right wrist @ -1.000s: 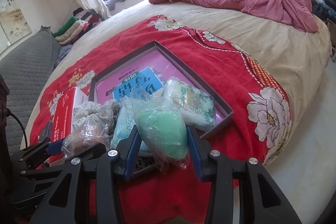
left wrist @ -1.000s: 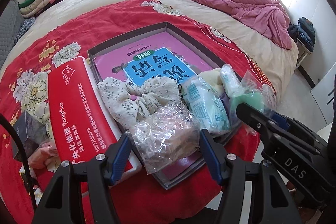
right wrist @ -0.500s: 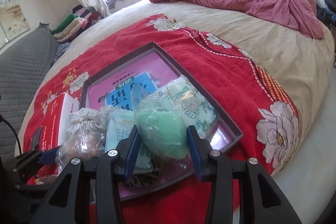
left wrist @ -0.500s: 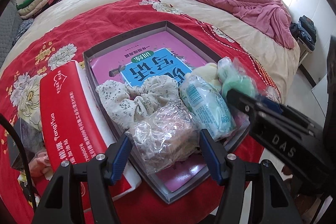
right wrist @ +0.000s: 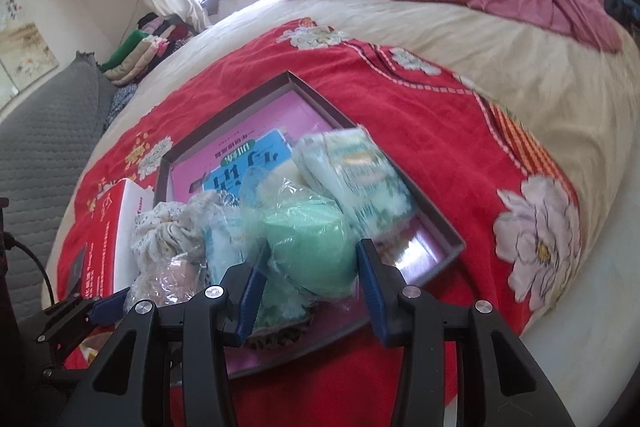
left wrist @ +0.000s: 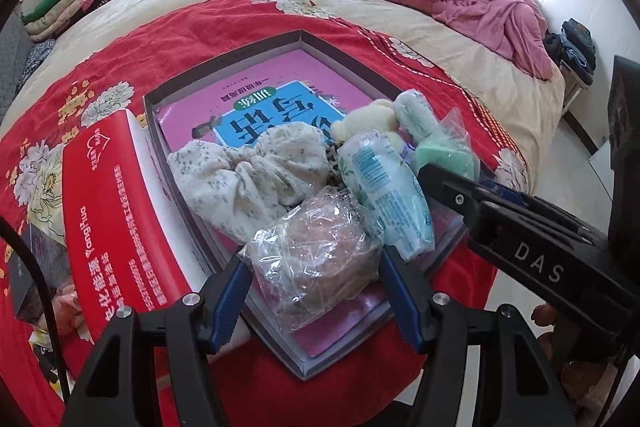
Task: Organize soft objects
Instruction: 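Lower the cotton-pad bag into the tray box with the left tool while the right releases the sponge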
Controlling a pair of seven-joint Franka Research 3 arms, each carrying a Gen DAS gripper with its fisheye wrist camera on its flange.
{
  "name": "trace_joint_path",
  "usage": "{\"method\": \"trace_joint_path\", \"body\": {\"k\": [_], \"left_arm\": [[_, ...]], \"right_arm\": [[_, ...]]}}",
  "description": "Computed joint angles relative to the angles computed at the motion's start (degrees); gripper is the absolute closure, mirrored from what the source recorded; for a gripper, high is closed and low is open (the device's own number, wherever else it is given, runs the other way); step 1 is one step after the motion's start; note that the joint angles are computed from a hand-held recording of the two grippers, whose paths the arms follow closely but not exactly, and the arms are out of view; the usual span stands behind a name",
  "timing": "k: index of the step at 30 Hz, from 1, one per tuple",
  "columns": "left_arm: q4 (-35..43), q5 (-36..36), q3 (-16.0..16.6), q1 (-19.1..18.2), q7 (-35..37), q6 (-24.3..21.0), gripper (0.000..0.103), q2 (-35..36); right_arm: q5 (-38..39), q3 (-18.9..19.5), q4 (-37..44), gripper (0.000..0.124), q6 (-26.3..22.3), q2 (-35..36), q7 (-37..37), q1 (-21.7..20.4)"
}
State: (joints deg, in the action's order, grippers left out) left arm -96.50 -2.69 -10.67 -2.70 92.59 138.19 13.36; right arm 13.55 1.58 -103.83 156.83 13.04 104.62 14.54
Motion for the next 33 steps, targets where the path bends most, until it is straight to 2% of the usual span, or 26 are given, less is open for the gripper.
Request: {"method": "trace_joint_path", "body": {"k": [19,24,33], "left_arm": [[-3.3,2.8,0.3,-1.2,-1.1,-0.5,0.038,-2.5],[-3.2,1.7,0.2,-1.1,-0.8,-1.0,0.038,-2.6],[-3.1,2.5,0.3,-1.4,-1.4,-1.9,0.038,-2.5]], "right_arm": [[2.3,0.6,-4.2,0.076,-0.4,-3.6,-1.6,-0.6],[0.1,0.3,-4.1,0.066,-1.1,-3.9,-0.5,-0.1],[0.8,0.2,-5.5,0.066,0.5,-6.0,0.5,-0.7]]}}
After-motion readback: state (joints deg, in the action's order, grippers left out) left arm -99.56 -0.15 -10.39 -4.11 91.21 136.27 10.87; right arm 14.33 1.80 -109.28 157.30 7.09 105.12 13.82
